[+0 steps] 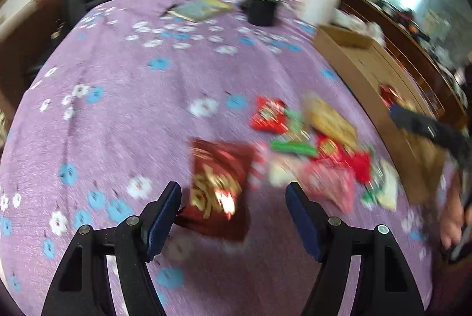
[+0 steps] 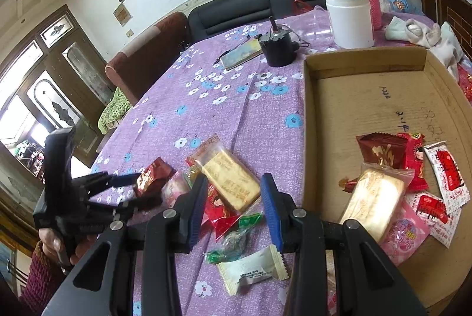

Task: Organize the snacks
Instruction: 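Reach the left gripper to the red gold-print foil pack and grasp it, then hold the red foil pack in the left gripper while the right gripper grasps the pink cartoon packet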

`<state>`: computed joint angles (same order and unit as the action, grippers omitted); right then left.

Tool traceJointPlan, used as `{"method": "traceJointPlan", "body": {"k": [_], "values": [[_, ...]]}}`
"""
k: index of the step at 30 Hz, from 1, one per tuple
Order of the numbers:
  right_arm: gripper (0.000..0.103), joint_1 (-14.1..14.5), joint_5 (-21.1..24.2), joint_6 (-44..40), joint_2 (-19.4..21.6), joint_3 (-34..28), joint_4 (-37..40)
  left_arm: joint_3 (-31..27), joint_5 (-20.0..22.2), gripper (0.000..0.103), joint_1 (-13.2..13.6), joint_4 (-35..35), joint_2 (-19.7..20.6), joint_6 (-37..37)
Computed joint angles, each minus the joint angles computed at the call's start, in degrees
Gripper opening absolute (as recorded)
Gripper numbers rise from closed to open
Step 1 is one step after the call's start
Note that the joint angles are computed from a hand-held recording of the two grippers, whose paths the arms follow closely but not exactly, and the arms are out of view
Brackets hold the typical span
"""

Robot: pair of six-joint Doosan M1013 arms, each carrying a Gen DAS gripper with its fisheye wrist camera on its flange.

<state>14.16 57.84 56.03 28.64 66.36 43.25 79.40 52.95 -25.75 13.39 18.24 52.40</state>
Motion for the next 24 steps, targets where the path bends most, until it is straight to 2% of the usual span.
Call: {"method": "traceJointPlan", "body": {"k": [3, 5, 8, 9, 12, 13, 18, 24], "values": [[0.036, 0.38, 0.64, -1.45, -0.05, 0.09, -0.01, -0.14, 1.39, 0.077, -1.54, 5.65, 0.04, -2.23], [0.036, 0.83, 0.83, -3.04, -0.26, 0.46, -0.23, -0.81, 2.43, 0.077, -1.29, 5.84, 0.62, -3.77], [0.036, 1.51, 0.56, -5.33, -0.72, 1.16, -0.93, -2.1, 6.24, 0.076, -1.16, 8.51, 2.21, -9.29], [0.036, 1.62, 0.53, -5.84, -0.83, 1.34, -0.93, -1.66, 5.73, 0.071, -1.38, 10.04, 2.2, -11.18], [0.036, 1.84, 0.66, -7.61, -1.08, 1.75, -0.61, -0.39, 3.62, 0.039, -2.09, 13.07, 1.63, -13.78], [0.036, 1.95, 0.66, -8.15, -1.14, 1.91, -0.6, -0.13, 3.32, 0.036, -2.22, 14.0, 1.54, -15.41], [0.036, 3.06, 0.7, -10.83, -1.39, 2.64, -2.39, 0.8, 2.88, 0.033, -2.3, 16.97, 1.2, -20.3], [0.036, 5.28, -1.02, -12.72, -1.68, 3.58, -7.55, 2.6, -0.25, 0.032, -1.18, 16.36, -0.13, -24.43]]}}
